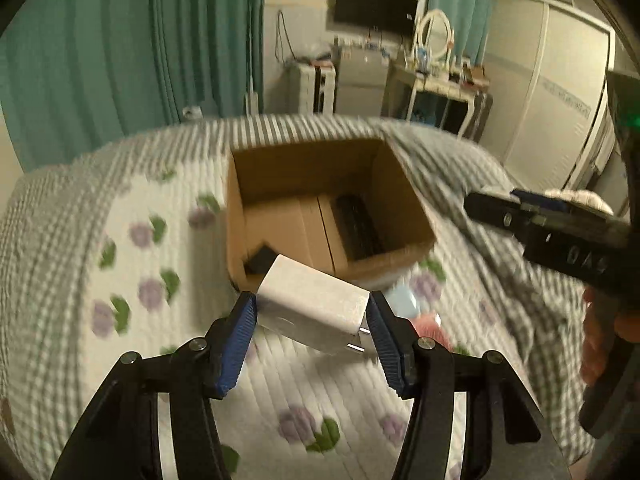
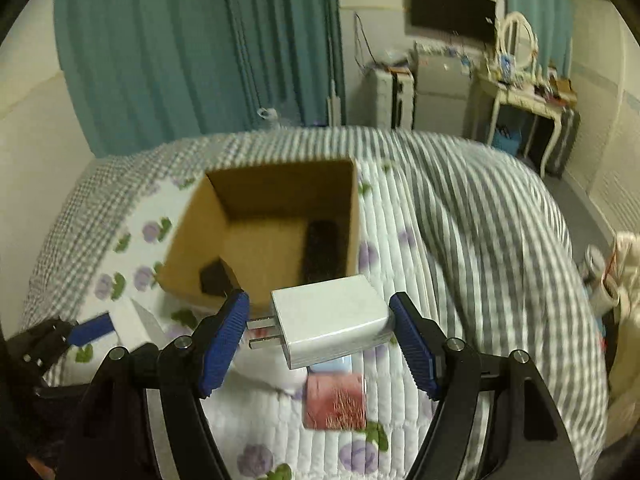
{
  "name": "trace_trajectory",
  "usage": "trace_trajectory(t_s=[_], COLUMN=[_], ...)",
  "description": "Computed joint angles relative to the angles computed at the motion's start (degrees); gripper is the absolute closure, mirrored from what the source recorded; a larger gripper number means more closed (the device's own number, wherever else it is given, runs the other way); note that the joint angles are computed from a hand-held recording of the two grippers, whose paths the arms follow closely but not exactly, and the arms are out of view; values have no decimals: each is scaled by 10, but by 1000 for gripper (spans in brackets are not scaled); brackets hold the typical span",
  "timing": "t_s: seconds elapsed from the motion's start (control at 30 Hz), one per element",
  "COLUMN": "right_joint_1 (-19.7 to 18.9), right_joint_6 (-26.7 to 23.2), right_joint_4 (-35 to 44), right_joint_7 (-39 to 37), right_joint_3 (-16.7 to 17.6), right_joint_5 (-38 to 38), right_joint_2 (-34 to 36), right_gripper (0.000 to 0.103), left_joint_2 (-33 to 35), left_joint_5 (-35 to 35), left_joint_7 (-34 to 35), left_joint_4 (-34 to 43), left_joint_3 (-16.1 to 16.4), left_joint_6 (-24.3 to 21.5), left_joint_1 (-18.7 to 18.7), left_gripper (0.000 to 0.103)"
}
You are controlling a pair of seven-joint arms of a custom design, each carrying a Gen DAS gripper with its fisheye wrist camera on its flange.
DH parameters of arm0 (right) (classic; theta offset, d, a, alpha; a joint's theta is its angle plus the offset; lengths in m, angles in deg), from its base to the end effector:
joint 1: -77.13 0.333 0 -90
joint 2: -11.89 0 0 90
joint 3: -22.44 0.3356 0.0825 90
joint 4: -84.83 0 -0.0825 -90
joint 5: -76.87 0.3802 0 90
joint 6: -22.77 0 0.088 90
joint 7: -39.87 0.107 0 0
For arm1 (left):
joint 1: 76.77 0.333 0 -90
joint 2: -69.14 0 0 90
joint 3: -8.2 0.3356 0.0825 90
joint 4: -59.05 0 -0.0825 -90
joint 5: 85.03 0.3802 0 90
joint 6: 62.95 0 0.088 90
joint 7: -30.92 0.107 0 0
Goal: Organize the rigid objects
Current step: 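Carry the white charger into the cardboard box and open the right gripper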
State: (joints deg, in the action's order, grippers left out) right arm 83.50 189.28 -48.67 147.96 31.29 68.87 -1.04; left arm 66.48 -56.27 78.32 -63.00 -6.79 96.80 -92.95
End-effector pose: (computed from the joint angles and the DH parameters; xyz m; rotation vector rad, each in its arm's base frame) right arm 0.4914 0.1479 0.5428 -1.7857 1.6438 -0.6190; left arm 0.4774 -0.3169 0.5267 -1.6174 2.0088 -0.8486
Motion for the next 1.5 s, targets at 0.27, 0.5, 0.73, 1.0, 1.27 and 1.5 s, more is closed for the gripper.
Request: trace_trajectory(t_s=[0.27,0.5,0.73,1.0,1.27,1.5], right_joint_1=[11,37,49,69,93,113], right_joint_6=[-2,11,25,52,27,-10], right_joint_4=[93,148,162,163,187,216], right_joint_7=[-20,-46,-150,-182,-170,-123], right_joint_3=[-10,-47,-65,-88,-83,-92], right_joint_5=[-22,-26,82,120,88,94], right_joint_2=[57,134,189,196,208,240], right_gripper=[31,31,31,31,31,19], left_joint_2=[93,200,251,226,162,114], left_joint_5=[42,-3,-15,25,64,96], left_joint_7=[0,49,63,30,-22,-50], left_joint_4=[121,203,241,244,169,101], left_joint_3=[14,28,48,69,72,66], left_joint_6=[-38,-48,-56,-51,-30,2], left_joint_1=[2,-13,-36,-39,-15,5], left_gripper=[45,45,45,45,45,30])
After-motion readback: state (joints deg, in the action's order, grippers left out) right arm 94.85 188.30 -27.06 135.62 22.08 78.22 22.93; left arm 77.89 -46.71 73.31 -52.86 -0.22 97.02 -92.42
